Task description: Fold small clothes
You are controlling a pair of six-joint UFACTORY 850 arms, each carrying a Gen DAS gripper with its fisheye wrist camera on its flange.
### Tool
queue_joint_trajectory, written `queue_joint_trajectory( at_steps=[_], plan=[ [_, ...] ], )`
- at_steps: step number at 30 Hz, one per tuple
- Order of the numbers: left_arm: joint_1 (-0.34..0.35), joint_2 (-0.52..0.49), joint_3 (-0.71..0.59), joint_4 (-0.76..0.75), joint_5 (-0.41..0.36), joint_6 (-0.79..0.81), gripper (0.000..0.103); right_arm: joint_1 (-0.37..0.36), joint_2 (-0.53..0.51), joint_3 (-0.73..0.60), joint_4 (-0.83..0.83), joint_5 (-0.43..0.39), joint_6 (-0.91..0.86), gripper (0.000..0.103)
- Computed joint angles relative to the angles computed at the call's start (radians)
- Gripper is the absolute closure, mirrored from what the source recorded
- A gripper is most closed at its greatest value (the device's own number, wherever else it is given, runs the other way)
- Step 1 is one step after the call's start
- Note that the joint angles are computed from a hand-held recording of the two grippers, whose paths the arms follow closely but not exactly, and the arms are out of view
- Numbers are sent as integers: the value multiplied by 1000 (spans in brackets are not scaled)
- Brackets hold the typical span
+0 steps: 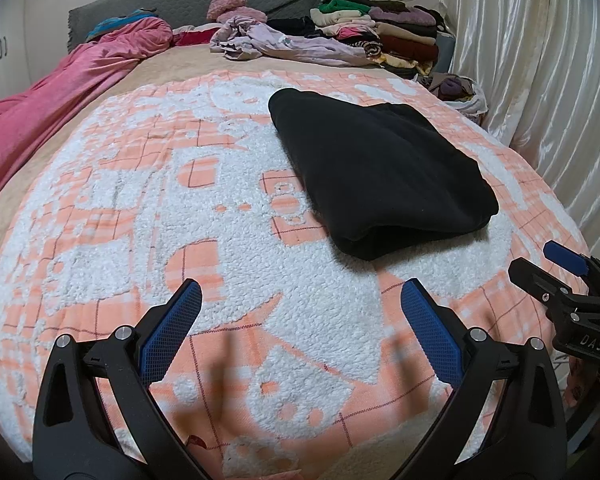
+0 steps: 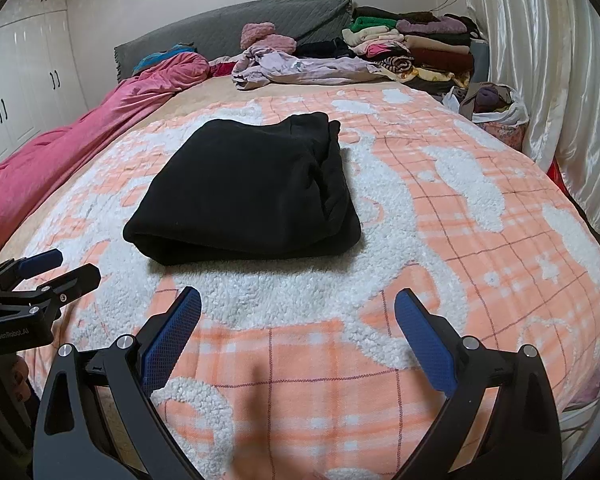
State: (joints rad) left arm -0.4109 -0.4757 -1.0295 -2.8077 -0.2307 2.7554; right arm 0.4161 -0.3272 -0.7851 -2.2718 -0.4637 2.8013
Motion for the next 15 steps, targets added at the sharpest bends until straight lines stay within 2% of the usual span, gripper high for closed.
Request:
queue_joint_trajectory(
  at_steps=[15],
  plan=[
    [2,0,0,8,-1,-8,10,2,-1,-1,9,1,-7,6]
  ],
)
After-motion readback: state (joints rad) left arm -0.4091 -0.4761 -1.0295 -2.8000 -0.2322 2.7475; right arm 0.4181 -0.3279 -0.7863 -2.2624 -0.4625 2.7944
